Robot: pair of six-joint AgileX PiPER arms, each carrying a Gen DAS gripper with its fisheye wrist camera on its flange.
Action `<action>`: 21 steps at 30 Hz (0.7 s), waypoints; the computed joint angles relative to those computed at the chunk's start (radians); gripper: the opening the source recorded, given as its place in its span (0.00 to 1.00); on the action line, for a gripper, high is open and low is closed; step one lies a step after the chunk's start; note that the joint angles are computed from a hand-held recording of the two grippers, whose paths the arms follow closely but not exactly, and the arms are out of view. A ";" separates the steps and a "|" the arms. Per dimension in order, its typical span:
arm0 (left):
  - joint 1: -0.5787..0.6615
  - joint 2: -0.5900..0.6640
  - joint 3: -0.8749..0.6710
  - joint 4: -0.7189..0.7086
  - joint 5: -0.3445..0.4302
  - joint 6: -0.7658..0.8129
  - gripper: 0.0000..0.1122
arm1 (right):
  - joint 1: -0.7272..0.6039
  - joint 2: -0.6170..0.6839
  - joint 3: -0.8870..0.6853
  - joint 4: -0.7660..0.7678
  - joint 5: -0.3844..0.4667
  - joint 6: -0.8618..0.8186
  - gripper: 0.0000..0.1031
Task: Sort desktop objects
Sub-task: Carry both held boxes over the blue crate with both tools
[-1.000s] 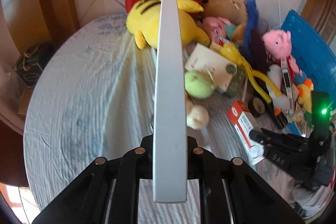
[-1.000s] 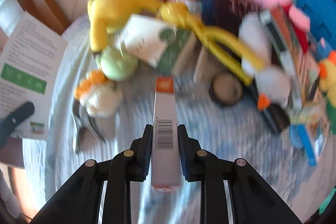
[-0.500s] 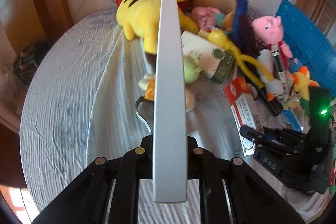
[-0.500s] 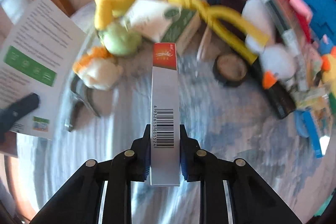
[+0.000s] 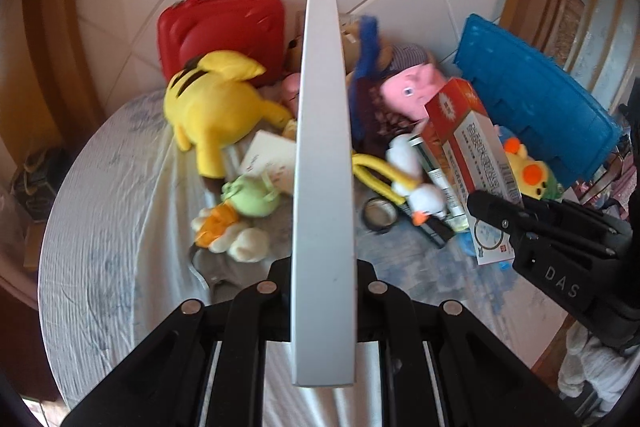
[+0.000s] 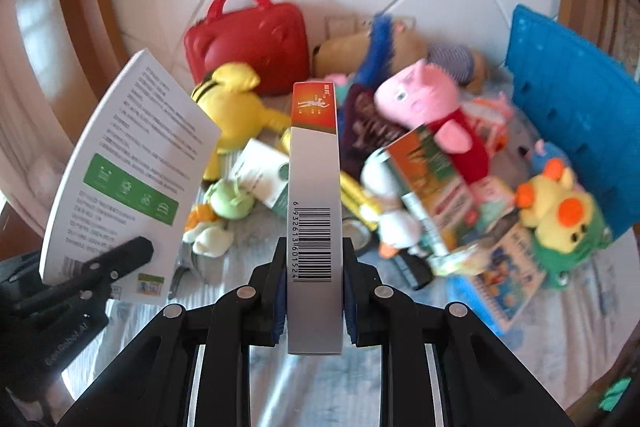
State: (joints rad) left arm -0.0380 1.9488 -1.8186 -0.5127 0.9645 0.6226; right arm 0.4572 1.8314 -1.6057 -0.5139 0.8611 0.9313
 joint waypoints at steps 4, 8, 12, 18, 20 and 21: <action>-0.097 -0.084 0.094 0.050 -0.087 -0.102 0.12 | -0.055 -0.113 0.101 0.010 -0.047 -0.069 0.22; -0.228 -0.148 0.164 0.165 -0.172 -0.289 0.12 | -0.146 -0.243 0.214 0.087 -0.114 -0.221 0.22; -0.348 -0.175 0.180 0.295 -0.219 -0.488 0.12 | -0.287 -0.361 0.298 0.246 -0.168 -0.480 0.22; -0.484 -0.131 0.053 0.450 -0.192 -0.669 0.12 | -0.475 -0.447 0.340 0.466 -0.200 -0.762 0.22; -0.514 -0.108 0.009 0.457 -0.189 -0.674 0.12 | -0.531 -0.465 0.349 0.509 -0.211 -0.817 0.22; -0.530 -0.087 -0.029 0.452 -0.182 -0.673 0.12 | -0.557 -0.472 0.351 0.522 -0.217 -0.832 0.22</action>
